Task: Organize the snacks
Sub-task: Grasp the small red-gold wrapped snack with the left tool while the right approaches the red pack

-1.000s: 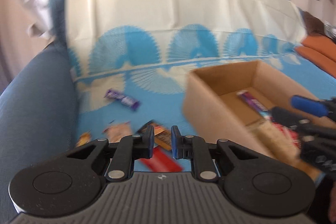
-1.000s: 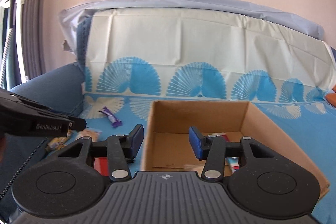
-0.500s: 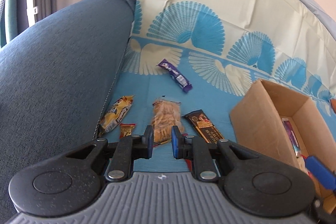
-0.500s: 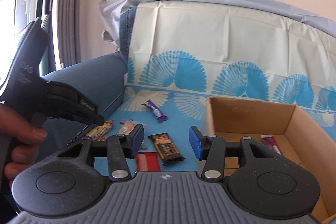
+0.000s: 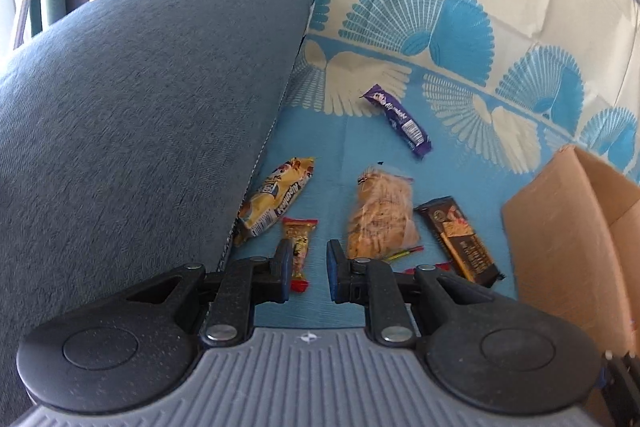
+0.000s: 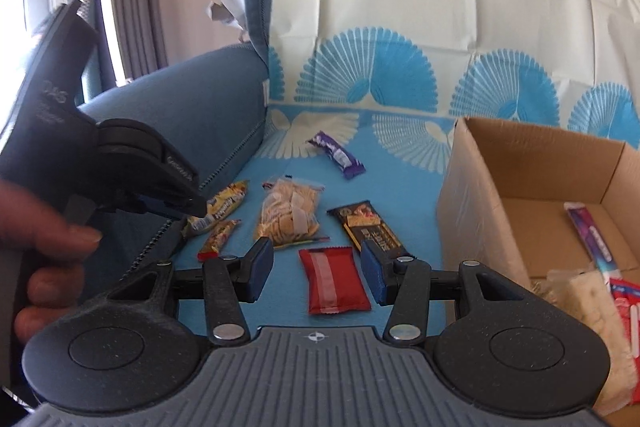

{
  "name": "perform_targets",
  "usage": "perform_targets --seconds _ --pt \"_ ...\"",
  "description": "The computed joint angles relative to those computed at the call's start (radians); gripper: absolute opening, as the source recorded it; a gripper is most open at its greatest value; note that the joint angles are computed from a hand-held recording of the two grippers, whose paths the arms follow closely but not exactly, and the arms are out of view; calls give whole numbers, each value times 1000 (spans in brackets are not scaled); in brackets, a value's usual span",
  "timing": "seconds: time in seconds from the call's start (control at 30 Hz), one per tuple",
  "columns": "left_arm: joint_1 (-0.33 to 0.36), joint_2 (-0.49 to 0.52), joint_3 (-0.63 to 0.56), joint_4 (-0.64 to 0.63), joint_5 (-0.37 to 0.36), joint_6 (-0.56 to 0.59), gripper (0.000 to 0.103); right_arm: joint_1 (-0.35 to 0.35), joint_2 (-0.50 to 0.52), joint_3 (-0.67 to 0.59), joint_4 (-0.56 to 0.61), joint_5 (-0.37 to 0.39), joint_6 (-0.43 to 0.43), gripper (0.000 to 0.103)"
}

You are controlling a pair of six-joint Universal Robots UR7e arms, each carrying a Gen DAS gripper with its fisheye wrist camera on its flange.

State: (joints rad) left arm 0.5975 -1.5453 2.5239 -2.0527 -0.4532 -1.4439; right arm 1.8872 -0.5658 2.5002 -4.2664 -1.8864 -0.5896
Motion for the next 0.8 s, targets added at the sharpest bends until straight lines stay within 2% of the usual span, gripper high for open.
perform_targets --seconds 0.13,0.27,0.43,0.6,0.7,0.77,0.8 --pt "33 54 -19 -10 3 45 22 -5 49 -74 41 -69 32 62" --pt "72 102 -33 -59 4 115 25 -22 84 -129 94 -104 45 69" --pt "117 168 -55 -120 8 206 39 -40 117 -178 147 -136 42 78" --pt "162 225 -80 -175 12 254 51 -61 107 -202 254 -154 74 78" --pt "190 261 -110 -142 18 256 54 -63 113 -205 249 -151 59 79" --pt "205 278 -120 -144 25 260 57 -67 116 -202 237 -139 45 73" --pt "210 283 -117 -172 32 270 57 -68 120 -200 225 -136 33 66"
